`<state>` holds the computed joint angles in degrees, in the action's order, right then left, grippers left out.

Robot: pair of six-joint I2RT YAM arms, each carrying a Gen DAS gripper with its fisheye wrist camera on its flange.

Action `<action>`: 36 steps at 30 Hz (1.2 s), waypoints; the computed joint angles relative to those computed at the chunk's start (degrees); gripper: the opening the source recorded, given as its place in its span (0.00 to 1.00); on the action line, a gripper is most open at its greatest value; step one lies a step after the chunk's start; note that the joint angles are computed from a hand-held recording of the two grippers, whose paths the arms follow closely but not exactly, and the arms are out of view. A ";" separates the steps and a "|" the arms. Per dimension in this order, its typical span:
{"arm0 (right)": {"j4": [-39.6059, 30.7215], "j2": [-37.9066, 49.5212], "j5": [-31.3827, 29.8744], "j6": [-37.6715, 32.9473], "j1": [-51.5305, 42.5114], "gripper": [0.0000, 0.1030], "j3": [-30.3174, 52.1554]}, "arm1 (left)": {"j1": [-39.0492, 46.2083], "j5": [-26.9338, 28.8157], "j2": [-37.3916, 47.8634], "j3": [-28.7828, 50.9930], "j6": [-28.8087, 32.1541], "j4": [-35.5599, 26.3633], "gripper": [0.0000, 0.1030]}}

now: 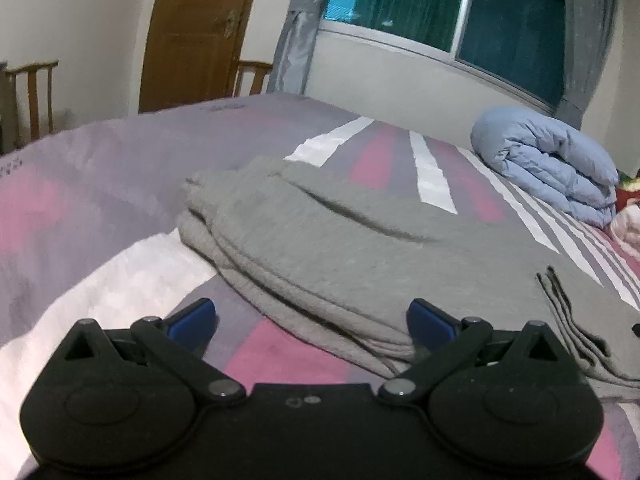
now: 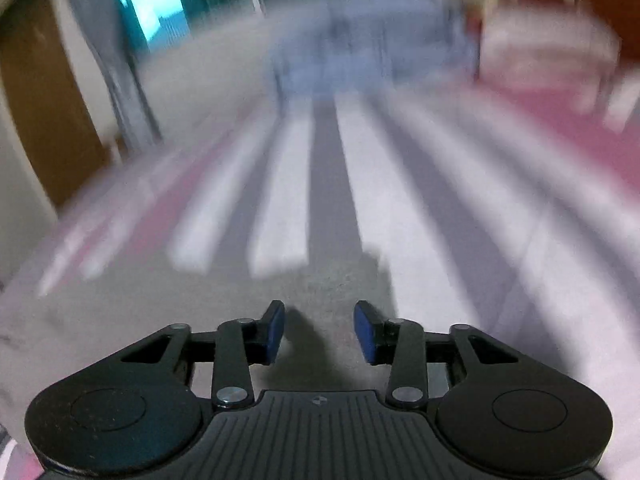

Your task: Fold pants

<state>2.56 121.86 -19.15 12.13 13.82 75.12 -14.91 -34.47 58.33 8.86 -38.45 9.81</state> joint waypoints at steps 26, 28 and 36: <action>24.41 -32.89 -2.13 4.63 -2.47 0.68 -44.42 | 36.84 42.71 12.13 -5.45 0.75 27.43 0.94; 24.57 -32.46 -1.67 6.06 -2.52 0.68 -44.38 | 41.82 49.91 19.09 -5.15 0.72 35.23 0.94; 26.40 -32.57 0.32 8.76 -1.42 0.68 -45.72 | 48.28 62.21 39.30 -0.85 0.48 54.97 0.93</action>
